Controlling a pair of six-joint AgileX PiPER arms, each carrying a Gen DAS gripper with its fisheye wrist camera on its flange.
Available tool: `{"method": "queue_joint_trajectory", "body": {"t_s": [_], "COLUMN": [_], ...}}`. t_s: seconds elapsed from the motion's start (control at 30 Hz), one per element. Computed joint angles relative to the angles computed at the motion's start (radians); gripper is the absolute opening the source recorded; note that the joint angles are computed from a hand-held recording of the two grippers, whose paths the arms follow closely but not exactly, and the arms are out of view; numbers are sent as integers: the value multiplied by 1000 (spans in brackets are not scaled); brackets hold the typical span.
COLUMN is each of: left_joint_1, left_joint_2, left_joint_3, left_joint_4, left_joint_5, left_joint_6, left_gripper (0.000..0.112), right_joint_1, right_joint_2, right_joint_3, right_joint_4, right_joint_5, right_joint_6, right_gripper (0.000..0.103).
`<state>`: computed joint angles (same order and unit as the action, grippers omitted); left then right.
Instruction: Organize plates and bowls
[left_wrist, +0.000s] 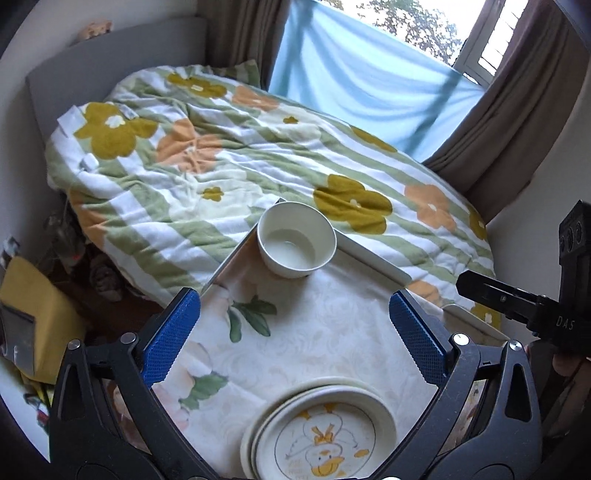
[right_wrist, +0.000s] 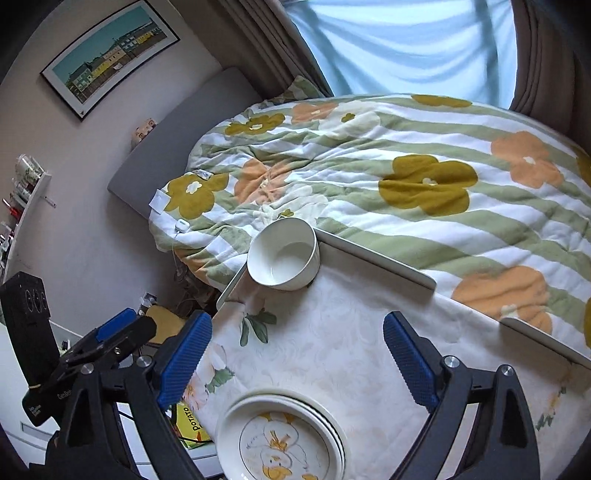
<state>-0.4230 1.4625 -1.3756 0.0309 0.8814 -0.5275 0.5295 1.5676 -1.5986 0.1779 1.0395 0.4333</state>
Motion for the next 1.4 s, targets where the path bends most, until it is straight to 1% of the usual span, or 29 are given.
{"method": "queue_joint_trajectory", "body": {"t_s": [0.03,0.1,0.13,0.17,0.2,0.23,0.27,0.3,0.37,0.43,0.47,0.5,0.53,0.57,0.63,0.73,0.77,0.97,1.1,1.3,1.4], "left_joint_1": [30,94,115,140,162,173,185,192,202,209,212,213,217,220,228,219,216,199,185,128,78], "left_joint_2": [39,145,185,233,295,328,382,417,479,529,548,560,569,585,594,613,614,596,553,420,321], "left_joint_3": [-13,-44,-60,-76,-103,-115,-144,-162,-197,-230,-242,-250,-255,-268,-267,-295,-297,-288,-260,-196,-150], "left_joint_4": [-44,-155,-192,-244,-295,-320,-349,-368,-398,-409,-415,-420,-424,-429,-454,-416,-409,-365,-334,-242,-189], "left_joint_5": [-17,-49,-55,-64,-66,-67,-64,-63,-61,-58,-58,-57,-54,-50,-56,-57,-60,-69,-87,-95,-85], "left_joint_6": [47,152,181,222,262,283,307,321,344,358,366,370,375,378,402,389,388,378,369,302,237], "left_gripper": [99,88,85,78,71,66,59,52,50,49,46,40,37,32,27,24,24,24,24,24,24], "right_joint_1": [-13,-28,-35,-42,-50,-56,-61,-66,-74,-76,-76,-77,-75,-73,-69,-67,-67,-59,-50,-32,-4], "right_joint_2": [56,145,201,237,287,321,360,393,453,504,526,542,561,580,605,609,606,588,540,378,259], "right_joint_3": [-32,-84,-115,-132,-160,-178,-196,-211,-244,-283,-300,-311,-329,-347,-367,-356,-347,-317,-257,-95,-15], "right_joint_4": [21,46,62,75,97,115,138,160,186,194,197,202,205,207,202,199,191,175,177,168,107], "right_joint_5": [-7,-13,-18,-23,-26,-30,-39,-45,-51,-46,-45,-45,-42,-40,-40,-64,-72,-105,-154,-229,-241], "right_joint_6": [-14,-29,-35,-37,-41,-44,-45,-47,-44,-36,-33,-35,-33,-32,-24,-17,-13,-11,-12,6,55], "right_gripper": [93,92,84,75,72,66,61,59,52,48,46,44,40,34,33,22,20,20,20,20,20]}}
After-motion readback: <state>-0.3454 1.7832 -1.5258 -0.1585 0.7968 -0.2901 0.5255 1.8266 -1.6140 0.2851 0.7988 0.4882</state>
